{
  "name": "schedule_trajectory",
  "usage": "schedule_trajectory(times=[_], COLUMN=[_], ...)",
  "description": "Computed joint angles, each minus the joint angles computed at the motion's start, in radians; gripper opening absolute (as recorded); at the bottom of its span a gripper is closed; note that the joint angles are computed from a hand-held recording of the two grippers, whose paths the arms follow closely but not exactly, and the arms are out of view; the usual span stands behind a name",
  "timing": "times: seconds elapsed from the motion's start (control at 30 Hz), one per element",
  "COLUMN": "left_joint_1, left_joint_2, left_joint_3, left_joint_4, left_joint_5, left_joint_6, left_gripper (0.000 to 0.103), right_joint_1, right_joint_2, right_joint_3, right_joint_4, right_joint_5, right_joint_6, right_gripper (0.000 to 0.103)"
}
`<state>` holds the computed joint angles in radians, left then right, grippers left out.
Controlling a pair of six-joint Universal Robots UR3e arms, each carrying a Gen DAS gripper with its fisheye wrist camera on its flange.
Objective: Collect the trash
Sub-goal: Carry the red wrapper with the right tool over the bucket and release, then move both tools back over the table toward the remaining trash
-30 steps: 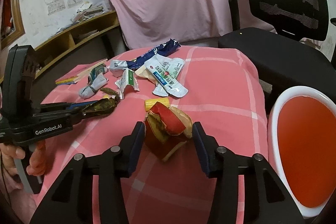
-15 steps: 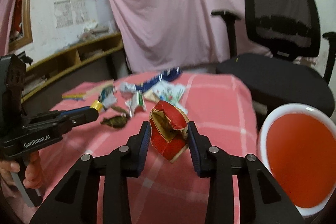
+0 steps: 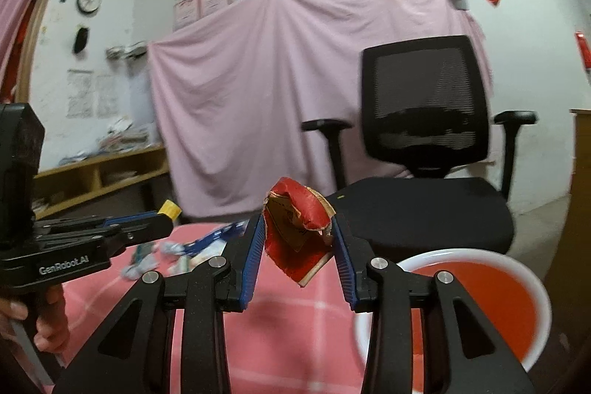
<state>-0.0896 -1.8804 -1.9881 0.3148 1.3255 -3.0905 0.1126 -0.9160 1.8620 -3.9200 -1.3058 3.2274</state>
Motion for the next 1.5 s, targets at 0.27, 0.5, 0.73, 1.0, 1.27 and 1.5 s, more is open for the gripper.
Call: schedule_trajectory(times=[0.27, 0.5, 0.73, 1.0, 1.27, 1.5], left_joint_1=[-0.098, -0.163, -0.2, -0.186, -0.155, -0.128], left_joint_2=[-0.152, -0.29, -0.443, -0.548, -0.516, -0.425], left_joint_3=[0.293, 0.524, 0.798, 0.994, 0.914, 0.729], left_joint_4=[-0.204, -0.36, -0.574, -0.733, -0.682, -0.527], left_joint_5=[-0.036, -0.052, -0.073, -0.125, -0.13, -0.063], left_joint_6=[-0.028, -0.055, -0.083, -0.138, -0.188, -0.21], left_gripper=[0.011, 0.011, 0.011, 0.017, 0.033, 0.034], right_joint_1=[-0.101, -0.181, -0.226, -0.271, -0.271, -0.239], right_joint_2=[-0.03, -0.051, -0.057, -0.06, -0.065, -0.055], right_joint_3=[0.066, 0.099, 0.098, 0.112, 0.104, 0.095], right_joint_4=[-0.018, 0.044, 0.129, 0.181, 0.217, 0.16], right_joint_5=[-0.018, -0.004, 0.007, 0.035, 0.028, 0.003], right_joint_6=[0.082, 0.128, 0.161, 0.207, 0.211, 0.189], right_gripper=[0.036, 0.038, 0.043, 0.051, 0.052, 0.061])
